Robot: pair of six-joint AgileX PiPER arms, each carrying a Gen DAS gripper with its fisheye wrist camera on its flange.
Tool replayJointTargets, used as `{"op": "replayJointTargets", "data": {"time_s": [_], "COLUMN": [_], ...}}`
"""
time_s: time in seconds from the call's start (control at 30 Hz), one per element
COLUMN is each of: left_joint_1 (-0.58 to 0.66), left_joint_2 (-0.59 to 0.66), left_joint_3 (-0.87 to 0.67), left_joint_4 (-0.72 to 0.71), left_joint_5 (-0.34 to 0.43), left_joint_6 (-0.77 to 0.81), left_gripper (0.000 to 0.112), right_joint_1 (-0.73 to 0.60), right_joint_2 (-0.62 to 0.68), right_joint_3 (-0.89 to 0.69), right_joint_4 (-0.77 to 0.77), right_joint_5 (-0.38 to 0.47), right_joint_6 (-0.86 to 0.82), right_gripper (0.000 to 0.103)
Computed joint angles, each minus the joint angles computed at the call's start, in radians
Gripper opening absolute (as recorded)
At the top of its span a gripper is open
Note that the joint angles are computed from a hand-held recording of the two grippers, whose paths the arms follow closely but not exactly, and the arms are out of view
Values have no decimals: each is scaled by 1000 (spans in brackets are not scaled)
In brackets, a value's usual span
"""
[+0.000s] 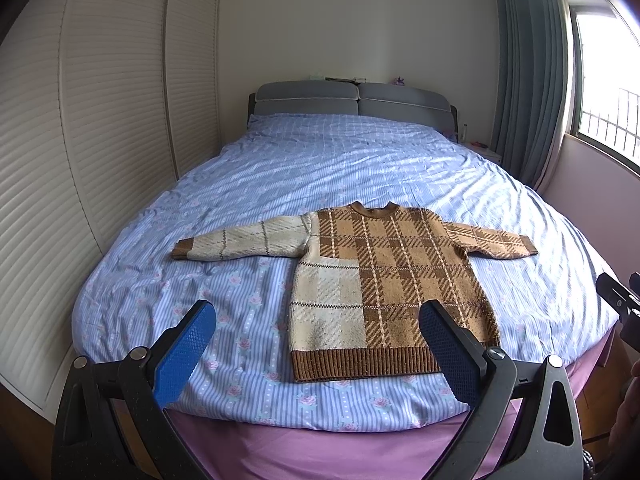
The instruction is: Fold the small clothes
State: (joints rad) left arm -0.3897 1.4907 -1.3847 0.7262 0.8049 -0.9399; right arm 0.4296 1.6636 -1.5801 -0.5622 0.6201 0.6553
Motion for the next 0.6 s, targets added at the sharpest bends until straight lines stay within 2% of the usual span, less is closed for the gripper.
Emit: {"op": "replayJointTargets", "data": {"time_s": [0.6], "left_joint_1": [-9], "left_joint_2": [-3], "left_joint_3": [-4], "left_joint_4": [19], "left_joint_5": [11], "left_joint_6": [-15], "left_gripper": [103], "right_joint_1": [8], "right_joint_2": [-2], "right_joint_3": [-2], "right_joint_4": [-16], "right_joint_5": [-1], "right_joint_6": [14], "right_gripper": [102]}}
